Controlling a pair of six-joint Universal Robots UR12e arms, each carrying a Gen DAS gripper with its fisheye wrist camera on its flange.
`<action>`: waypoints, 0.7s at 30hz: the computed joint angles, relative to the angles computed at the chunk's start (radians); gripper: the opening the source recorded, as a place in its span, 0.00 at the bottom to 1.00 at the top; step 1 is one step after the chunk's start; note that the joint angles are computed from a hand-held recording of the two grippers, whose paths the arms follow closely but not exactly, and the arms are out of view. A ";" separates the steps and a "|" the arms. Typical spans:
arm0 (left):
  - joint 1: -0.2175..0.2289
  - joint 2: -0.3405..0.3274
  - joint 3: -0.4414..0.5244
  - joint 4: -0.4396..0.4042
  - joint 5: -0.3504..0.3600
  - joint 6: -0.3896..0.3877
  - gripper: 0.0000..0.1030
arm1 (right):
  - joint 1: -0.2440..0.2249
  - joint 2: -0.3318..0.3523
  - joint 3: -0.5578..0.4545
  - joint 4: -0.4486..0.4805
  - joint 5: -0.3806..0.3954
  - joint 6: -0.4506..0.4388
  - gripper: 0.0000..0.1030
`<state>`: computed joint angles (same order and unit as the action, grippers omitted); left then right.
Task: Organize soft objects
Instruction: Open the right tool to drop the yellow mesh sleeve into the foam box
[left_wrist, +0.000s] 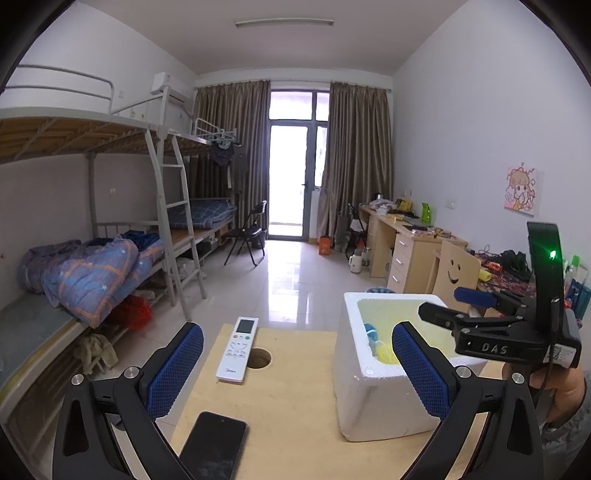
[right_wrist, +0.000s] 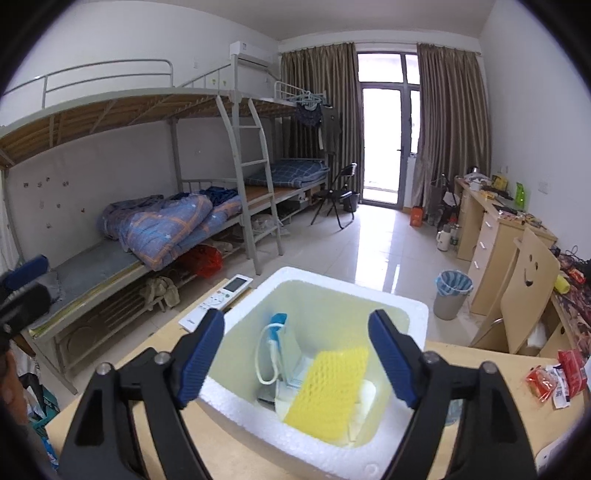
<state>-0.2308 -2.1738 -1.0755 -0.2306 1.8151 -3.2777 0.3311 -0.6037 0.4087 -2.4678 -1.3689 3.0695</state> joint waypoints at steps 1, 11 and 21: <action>-0.001 0.001 -0.002 0.001 0.000 0.002 0.99 | 0.000 -0.002 0.003 -0.006 -0.002 0.005 0.86; -0.004 0.016 -0.022 0.014 -0.010 0.003 0.99 | -0.001 -0.057 0.092 -0.080 -0.003 0.008 1.00; -0.021 0.045 -0.057 0.038 0.010 0.012 0.99 | 0.001 -0.145 0.238 -0.154 -0.006 -0.014 1.00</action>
